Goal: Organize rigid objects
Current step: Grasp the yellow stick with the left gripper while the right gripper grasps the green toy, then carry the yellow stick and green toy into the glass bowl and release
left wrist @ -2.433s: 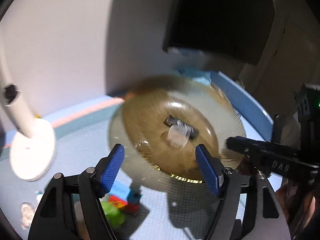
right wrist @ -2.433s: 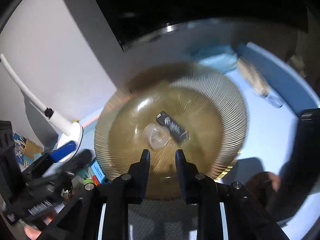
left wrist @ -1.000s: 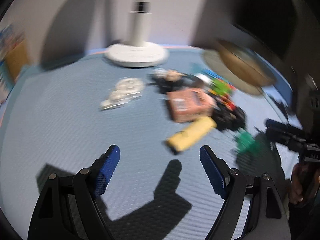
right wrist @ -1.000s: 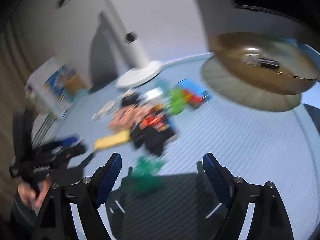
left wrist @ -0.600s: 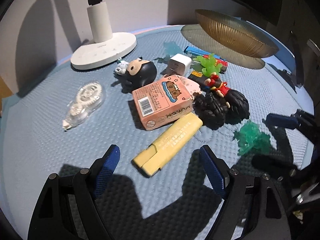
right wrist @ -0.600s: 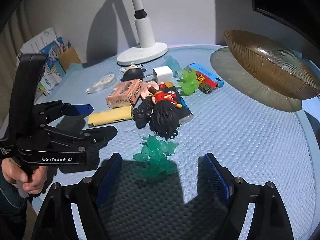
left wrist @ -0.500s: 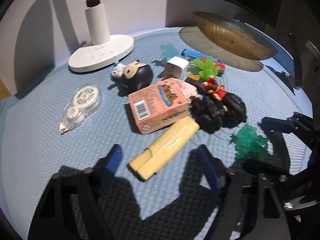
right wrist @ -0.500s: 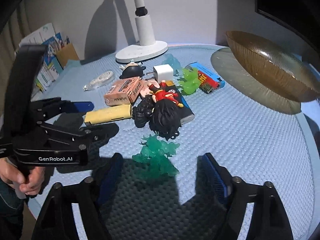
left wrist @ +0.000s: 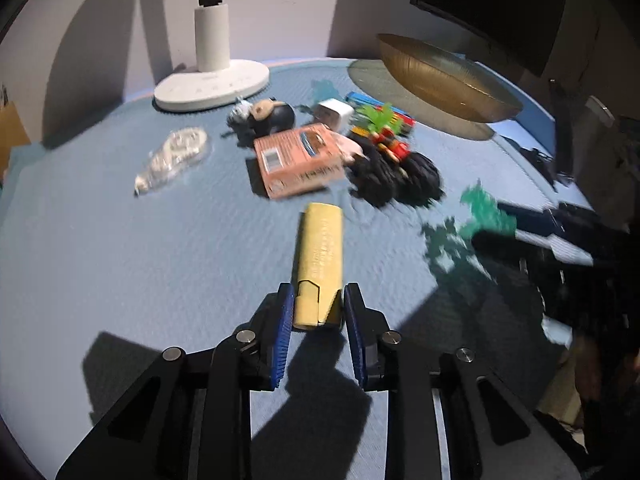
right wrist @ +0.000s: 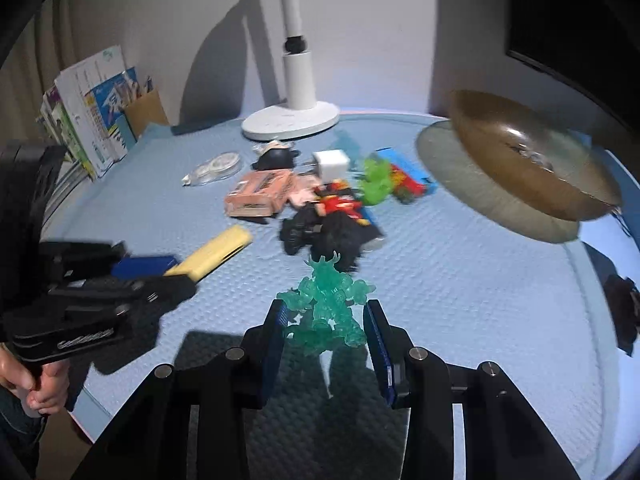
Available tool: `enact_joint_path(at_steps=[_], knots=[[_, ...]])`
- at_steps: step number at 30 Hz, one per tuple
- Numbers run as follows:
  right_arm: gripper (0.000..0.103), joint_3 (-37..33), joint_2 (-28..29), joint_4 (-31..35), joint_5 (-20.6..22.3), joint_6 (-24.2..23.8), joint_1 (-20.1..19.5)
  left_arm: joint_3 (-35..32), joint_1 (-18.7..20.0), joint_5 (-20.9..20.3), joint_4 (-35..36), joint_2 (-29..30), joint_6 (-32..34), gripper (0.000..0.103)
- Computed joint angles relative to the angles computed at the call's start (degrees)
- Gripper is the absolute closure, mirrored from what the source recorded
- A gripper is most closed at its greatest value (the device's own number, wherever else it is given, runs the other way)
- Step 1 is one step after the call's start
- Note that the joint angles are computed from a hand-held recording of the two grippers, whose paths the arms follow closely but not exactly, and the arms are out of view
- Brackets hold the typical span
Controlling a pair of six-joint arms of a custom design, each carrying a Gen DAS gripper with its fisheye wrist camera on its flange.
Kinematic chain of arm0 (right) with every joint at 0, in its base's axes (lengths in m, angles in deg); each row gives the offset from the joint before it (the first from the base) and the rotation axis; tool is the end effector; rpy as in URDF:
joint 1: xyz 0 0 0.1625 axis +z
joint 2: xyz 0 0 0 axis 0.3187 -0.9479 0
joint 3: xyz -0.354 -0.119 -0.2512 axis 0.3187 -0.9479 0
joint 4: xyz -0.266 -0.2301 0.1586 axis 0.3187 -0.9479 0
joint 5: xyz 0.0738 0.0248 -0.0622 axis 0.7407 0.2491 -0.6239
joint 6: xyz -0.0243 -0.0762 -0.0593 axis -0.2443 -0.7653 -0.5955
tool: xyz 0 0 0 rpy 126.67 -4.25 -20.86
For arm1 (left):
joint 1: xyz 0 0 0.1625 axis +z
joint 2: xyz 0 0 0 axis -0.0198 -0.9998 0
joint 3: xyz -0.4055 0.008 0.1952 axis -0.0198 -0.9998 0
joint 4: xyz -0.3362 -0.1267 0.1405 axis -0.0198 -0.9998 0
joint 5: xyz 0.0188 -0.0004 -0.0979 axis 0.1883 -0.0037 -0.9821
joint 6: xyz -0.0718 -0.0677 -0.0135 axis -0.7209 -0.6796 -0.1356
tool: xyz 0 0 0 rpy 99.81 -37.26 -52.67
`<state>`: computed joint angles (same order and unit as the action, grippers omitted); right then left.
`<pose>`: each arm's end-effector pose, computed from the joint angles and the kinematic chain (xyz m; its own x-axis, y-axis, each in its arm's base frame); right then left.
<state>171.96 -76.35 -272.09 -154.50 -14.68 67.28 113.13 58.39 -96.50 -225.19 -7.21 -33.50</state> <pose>0.0646 -0.6013 0.1053 -0.6768 -0.4668 0.5692 -0.6741 0.7037 -0.2245 -0.1267 -0.5609 0.0063 -0.7863 0.1998 -0.5846 0.4673 0.8114 -0.3512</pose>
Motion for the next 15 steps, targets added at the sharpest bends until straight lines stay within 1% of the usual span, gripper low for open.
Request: enact_joint_path(at_steps=[2, 3, 4, 5, 7, 8, 9, 10, 11, 13, 14, 15], knots=[[0.065, -0.2, -0.3, 0.1, -0.9, 0.1, -0.4, 0.0, -0.3, 0.4, 0.7, 0.2, -0.5, 0.081], [0.065, -0.6, -0.3, 0.8, -1.1, 0.2, -0.8, -0.5, -0.4, 0.6, 1.5, 0.4, -0.4, 0.079], [0.065, -0.7, -0.4, 1.5, -1.2, 0.5, -1.1, -1.1, -0.4, 1.0, 2.1, 0.7, -0.6, 0.074], [0.065, -0.7, -0.4, 1.8, -1.2, 0.8, -1.3, -2.1, -0.5, 1.9, 3.2, 1.2, -1.1, 0.063], [0.065, -0.7, -0.7, 3.3, -0.9, 1.2, -1.8, -3.4, -0.7, 3.4, 3.3, 2.1, -0.7, 0.061], [0.064, -0.6, -0.9, 4.0, -0.8, 1.2, -2.0, -4.1, -0.7, 4.3, 3.7, 2.6, -0.3, 0.056], [0.062, -0.6, -0.9, 4.3, -1.0, 1.2, -2.0, -4.7, -0.8, 5.1, 4.0, 3.0, 0.0, 0.049], [0.056, -0.5, -0.8, 4.1, -1.2, 1.2, -2.1, -5.3, -0.9, 5.8, 4.1, 3.6, 0.4, 0.046], [0.055, -0.4, -0.8, 4.1, -0.8, 1.3, -2.2, -5.7, -1.0, 6.4, 3.9, 4.1, 0.7, 0.044], [0.055, -0.5, -0.8, 4.2, -0.3, 1.5, -2.3, -6.4, -1.4, 7.5, 2.9, 5.1, 1.8, 0.044], [0.054, -0.6, -0.6, 4.1, -0.6, 1.6, -2.2, -6.7, -1.5, 7.8, 2.5, 5.5, 2.2, 0.05], [0.054, -0.6, -0.3, 3.7, -0.9, 1.6, -2.1, -6.7, -1.5, 7.3, 2.0, 5.6, 2.6, 0.064]])
